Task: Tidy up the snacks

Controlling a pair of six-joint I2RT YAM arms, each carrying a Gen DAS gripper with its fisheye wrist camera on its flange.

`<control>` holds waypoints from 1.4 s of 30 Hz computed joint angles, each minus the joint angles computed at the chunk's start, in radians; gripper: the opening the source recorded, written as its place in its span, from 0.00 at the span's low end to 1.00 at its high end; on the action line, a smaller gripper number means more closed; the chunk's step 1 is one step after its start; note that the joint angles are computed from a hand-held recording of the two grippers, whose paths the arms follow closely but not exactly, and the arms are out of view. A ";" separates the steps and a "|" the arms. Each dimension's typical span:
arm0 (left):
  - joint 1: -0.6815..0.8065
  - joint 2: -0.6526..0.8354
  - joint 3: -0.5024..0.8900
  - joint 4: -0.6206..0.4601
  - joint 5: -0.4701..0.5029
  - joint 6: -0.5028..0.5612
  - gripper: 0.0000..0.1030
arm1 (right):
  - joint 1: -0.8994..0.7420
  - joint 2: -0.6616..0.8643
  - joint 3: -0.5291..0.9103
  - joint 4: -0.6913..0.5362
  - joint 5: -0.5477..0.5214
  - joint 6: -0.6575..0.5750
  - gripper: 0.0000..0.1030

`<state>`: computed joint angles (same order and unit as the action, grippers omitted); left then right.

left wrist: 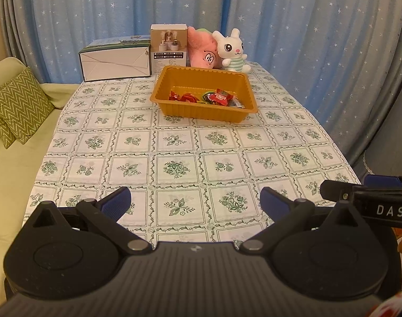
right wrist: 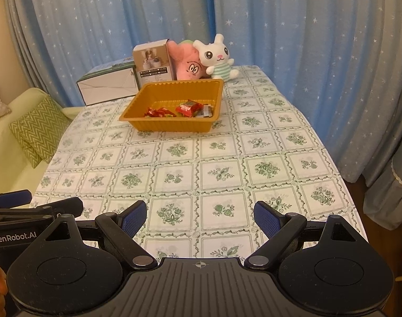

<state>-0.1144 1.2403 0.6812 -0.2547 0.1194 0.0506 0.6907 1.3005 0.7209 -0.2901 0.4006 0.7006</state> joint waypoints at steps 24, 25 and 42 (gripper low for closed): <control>0.012 -0.001 -0.010 0.003 0.012 0.003 1.00 | -0.003 0.008 -0.007 0.011 -0.002 -0.001 0.85; 0.012 -0.001 -0.010 0.003 0.011 0.003 1.00 | -0.002 0.009 -0.007 0.010 -0.001 0.000 0.85; 0.014 -0.002 -0.013 0.004 0.013 0.003 1.00 | 0.000 0.010 -0.016 0.019 -0.002 0.004 0.85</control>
<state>-0.1008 1.2384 0.6681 -0.2512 0.1325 0.0533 0.6911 1.3107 0.7054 -0.2714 0.3983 0.7048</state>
